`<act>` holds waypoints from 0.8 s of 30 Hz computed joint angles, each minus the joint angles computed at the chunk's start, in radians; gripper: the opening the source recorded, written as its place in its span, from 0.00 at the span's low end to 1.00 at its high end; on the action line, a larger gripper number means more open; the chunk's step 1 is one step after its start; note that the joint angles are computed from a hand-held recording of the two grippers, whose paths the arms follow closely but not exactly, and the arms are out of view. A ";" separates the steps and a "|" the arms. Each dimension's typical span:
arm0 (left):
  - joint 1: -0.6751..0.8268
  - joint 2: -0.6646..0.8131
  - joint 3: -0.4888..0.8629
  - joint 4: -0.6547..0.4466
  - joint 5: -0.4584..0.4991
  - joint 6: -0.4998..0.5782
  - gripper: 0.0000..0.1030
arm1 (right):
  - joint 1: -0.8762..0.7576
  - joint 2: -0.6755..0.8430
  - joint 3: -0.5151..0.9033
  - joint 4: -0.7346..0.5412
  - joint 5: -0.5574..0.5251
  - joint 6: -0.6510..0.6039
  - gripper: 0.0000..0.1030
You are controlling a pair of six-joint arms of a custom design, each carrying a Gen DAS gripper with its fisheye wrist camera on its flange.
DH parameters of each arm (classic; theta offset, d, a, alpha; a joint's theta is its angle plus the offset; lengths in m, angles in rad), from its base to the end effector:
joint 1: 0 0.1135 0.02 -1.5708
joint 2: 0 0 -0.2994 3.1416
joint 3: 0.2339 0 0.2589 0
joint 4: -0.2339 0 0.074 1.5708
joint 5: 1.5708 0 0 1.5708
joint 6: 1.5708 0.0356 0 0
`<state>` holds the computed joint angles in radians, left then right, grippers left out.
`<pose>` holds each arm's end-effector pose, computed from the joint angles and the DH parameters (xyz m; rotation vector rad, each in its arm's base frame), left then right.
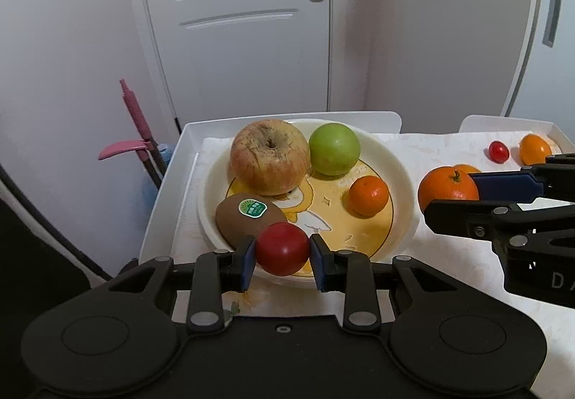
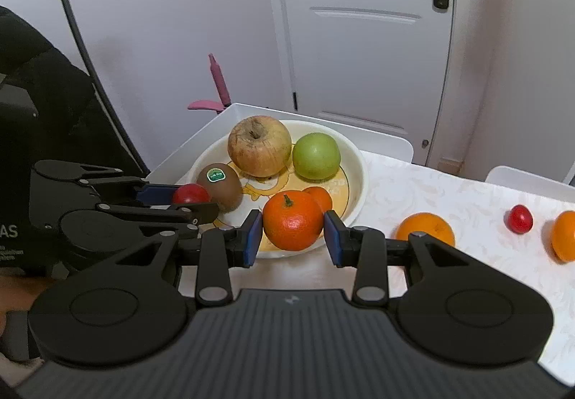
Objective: Organize fruits
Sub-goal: 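Open the left gripper to drop the tomato while the right gripper releases the tangerine into the bowl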
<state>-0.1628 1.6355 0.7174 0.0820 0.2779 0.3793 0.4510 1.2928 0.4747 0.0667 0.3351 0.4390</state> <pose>0.3068 -0.0603 0.1683 0.7588 2.2533 -0.2314 0.2143 0.0908 0.1851 0.1529 2.2675 0.0777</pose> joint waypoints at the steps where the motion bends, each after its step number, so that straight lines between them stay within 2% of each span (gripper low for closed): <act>1: 0.000 0.013 0.008 0.001 0.004 0.006 0.34 | 0.007 0.010 0.003 0.000 0.011 0.010 0.51; 4: 0.003 0.047 0.026 0.004 0.015 0.021 0.35 | 0.021 0.024 0.010 -0.006 0.037 0.033 0.51; 5: 0.004 0.049 0.028 0.003 0.021 0.024 0.41 | 0.027 0.027 0.011 -0.008 0.046 0.040 0.51; 6: 0.007 0.048 0.029 0.002 0.029 0.028 0.59 | 0.032 0.029 0.014 -0.013 0.056 0.046 0.51; 7: 0.012 0.045 0.026 0.005 0.039 0.029 0.71 | 0.034 0.030 0.016 -0.018 0.062 0.051 0.51; 8: 0.016 0.034 0.016 0.016 0.046 0.026 0.90 | 0.034 0.027 0.018 -0.025 0.066 0.058 0.51; 10: 0.031 0.006 -0.006 0.035 0.065 0.032 0.92 | 0.033 0.008 0.020 -0.043 0.073 0.076 0.50; 15: 0.069 -0.035 -0.005 -0.020 0.108 0.062 0.92 | 0.032 -0.041 0.038 -0.107 0.099 0.086 0.50; 20: 0.101 -0.078 -0.011 -0.049 0.118 0.051 0.92 | 0.003 -0.052 0.064 -0.145 0.067 0.043 0.50; 24: 0.119 -0.088 -0.010 -0.057 0.112 0.032 0.92 | -0.032 -0.016 0.069 -0.111 0.017 -0.011 0.50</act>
<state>-0.0441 1.5473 0.7070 0.0254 0.3902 0.4115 0.4189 1.2765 0.5439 -0.0444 0.3517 0.4275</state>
